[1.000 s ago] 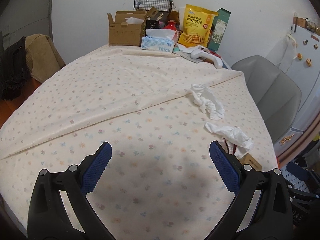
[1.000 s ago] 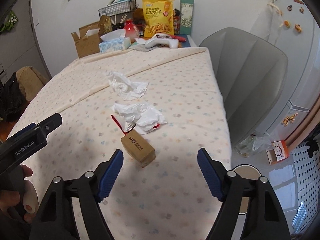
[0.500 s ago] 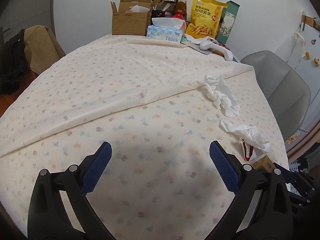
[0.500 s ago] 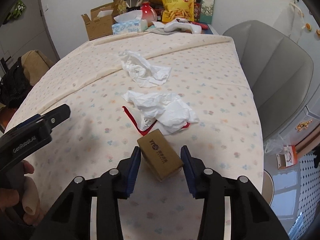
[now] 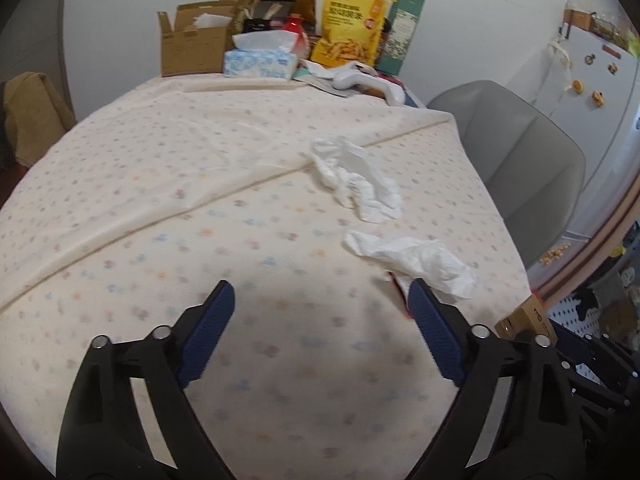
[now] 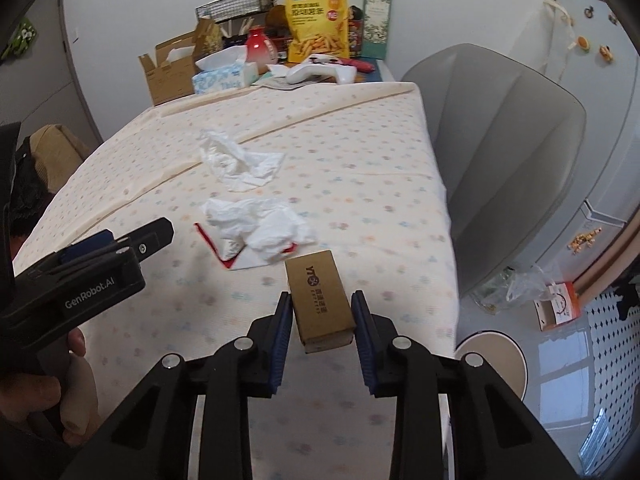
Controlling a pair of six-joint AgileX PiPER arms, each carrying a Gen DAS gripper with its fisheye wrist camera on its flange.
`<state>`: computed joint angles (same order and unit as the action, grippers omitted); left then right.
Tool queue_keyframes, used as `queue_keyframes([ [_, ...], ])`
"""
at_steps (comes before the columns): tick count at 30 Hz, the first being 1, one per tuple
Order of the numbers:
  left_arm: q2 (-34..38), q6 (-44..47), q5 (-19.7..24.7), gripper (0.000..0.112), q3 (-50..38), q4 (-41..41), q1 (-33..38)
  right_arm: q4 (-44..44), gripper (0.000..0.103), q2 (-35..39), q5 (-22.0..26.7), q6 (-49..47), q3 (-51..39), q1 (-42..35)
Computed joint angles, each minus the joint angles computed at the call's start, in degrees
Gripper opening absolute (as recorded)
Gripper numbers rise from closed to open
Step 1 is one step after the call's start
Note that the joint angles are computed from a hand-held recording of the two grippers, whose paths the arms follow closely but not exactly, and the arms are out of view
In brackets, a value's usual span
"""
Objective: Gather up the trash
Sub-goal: 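Grasp the small brown cardboard box with the right gripper, then close the left gripper on the white crumpled tissue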
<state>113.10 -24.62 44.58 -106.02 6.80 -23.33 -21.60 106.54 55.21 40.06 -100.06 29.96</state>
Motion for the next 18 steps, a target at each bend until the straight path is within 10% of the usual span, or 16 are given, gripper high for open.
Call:
queue_keyframes([
  [5,3.7,1.5,2.7,0.065,-5.4,-1.8,-1.5,-0.7,0.030,-2.7,-0.7,1.0,3.4,-2.1],
  [12,8.7,3.3,7.6,0.004,-13.0,-5.5,-2.1,-2.1,0.030,-5.8,-1.1,3.1,6.7,-3.9],
  [18,3.9,-0.4,4.8,0.001,-8.7,-0.4,-3.2,-2.2,0.031,-7.5,-2.1,4.1,8.7,-4.0],
])
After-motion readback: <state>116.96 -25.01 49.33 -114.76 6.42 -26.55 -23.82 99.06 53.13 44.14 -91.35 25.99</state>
